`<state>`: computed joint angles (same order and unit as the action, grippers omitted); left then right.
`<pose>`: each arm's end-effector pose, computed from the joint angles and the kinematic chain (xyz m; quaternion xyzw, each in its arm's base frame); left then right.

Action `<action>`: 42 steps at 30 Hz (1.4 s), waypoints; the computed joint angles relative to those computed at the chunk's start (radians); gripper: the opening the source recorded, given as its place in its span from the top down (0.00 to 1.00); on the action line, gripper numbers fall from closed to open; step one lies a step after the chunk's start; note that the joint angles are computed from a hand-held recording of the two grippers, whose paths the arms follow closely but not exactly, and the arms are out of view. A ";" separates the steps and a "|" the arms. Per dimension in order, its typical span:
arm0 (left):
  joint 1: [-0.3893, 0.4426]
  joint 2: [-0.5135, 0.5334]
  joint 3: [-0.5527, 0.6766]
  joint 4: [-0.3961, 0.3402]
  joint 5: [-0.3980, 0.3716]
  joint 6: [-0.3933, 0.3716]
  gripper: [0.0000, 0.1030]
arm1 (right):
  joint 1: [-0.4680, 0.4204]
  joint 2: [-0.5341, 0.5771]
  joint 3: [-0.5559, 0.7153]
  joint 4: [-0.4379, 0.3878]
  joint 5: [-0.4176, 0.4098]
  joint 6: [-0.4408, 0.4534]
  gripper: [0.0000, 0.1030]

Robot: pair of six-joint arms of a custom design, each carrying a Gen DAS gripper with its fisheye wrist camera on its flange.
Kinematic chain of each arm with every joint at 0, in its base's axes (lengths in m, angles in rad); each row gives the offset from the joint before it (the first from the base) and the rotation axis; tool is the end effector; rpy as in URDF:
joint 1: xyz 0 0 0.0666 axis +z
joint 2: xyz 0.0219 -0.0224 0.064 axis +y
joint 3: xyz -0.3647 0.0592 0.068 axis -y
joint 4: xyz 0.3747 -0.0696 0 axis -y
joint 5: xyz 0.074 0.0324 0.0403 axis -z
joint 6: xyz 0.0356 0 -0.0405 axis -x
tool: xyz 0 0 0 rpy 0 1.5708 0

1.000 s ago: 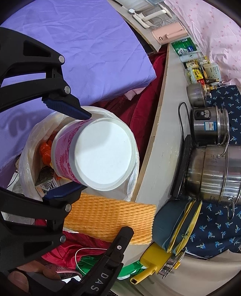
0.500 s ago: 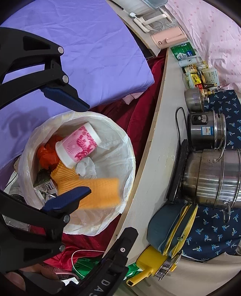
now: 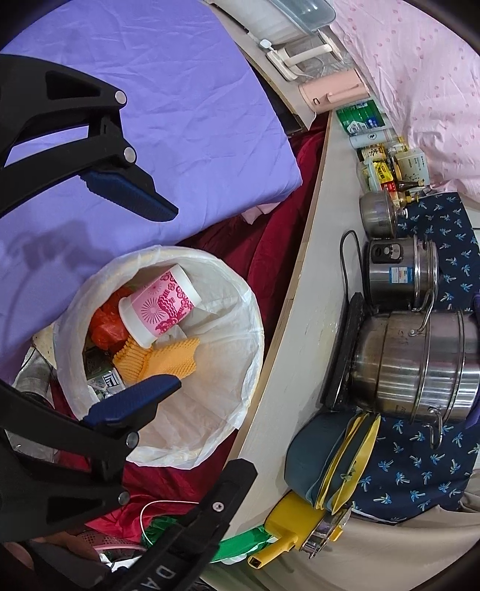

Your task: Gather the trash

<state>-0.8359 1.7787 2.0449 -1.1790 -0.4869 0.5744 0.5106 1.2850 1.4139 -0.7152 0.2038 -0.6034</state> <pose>0.4074 -0.4265 0.4884 0.0425 0.9208 -0.0295 0.3866 0.3933 0.2116 0.4874 0.0887 0.8735 0.1724 0.4465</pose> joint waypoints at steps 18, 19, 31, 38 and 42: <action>-0.074 -0.179 -0.179 -0.060 -0.156 0.119 0.14 | 0.177 -0.099 -0.044 -0.076 0.132 0.041 0.29; -0.079 -0.189 -0.190 -0.067 -0.164 0.130 0.14 | 0.182 -0.105 -0.050 -0.078 0.132 0.039 0.27; -0.125 -0.276 -0.309 -0.138 -0.216 0.266 0.12 | 0.271 -0.153 -0.103 -0.155 0.195 0.016 0.18; -0.146 -0.302 -0.352 -0.169 -0.233 0.329 0.11 | 0.290 -0.183 -0.137 -0.178 0.202 -0.017 0.15; -0.157 -0.310 -0.366 -0.182 -0.238 0.352 0.11 | 0.301 -0.192 -0.146 -0.191 0.220 -0.024 0.15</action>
<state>-0.9934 1.4689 1.6793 -1.3605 -0.7250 0.9263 0.8118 1.0927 1.2679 -0.9065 0.4238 -0.6273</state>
